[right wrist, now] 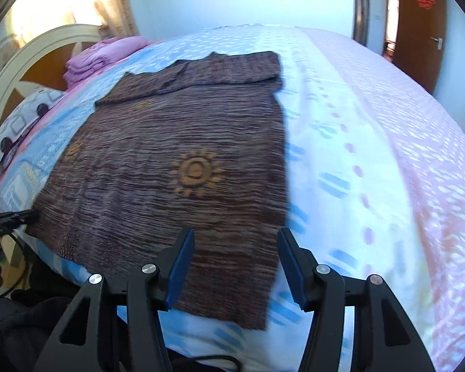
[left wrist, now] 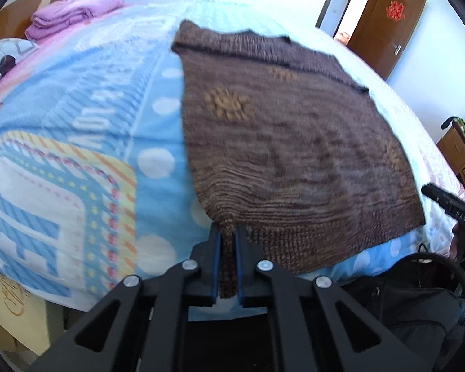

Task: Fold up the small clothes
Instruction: 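Grasp the sweater hem with the left gripper while the right gripper grasps the hem beside it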

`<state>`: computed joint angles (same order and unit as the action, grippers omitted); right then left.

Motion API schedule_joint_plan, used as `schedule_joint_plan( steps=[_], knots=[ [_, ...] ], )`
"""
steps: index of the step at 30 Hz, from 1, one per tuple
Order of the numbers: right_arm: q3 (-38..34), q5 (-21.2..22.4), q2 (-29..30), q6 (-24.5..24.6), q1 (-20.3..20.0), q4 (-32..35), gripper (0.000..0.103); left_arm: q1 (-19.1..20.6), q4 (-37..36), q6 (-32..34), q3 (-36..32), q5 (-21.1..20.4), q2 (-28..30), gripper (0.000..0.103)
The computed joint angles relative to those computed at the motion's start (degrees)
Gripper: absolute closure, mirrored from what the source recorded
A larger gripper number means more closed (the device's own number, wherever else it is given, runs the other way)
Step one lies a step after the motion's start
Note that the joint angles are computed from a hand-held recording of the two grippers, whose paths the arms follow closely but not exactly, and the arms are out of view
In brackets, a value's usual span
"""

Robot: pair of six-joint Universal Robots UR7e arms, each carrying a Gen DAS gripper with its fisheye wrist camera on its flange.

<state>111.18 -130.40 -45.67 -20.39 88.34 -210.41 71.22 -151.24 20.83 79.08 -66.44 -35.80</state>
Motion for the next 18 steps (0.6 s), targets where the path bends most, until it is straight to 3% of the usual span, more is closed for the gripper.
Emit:
schedule_joint_plan(
  steps=[3, 8, 14, 18],
  knots=[
    [2.24, 0.03, -1.28, 1.12, -0.42, -0.94, 0.047, 0.18, -0.60, 0.58, 0.07, -0.27, -0.53, 0.094],
    [4.39, 3.39, -3.16, 5.19, -1.85, 4.32, 0.047, 0.65, 2.09, -0.55, -1.75, 1.09, 1.13, 0.095],
    [4.45, 0.85, -2.16, 6.54, -2.35, 5.57, 0.047, 0.67, 0.98, 0.34, -1.51, 2.05, 1.74, 0.094],
    [5.79, 5.03, -3.24, 7.15, -3.21, 5.01, 0.062, 0.77, 0.27, 0.77, -1.62, 1.78, 2.11, 0.094]
  ],
)
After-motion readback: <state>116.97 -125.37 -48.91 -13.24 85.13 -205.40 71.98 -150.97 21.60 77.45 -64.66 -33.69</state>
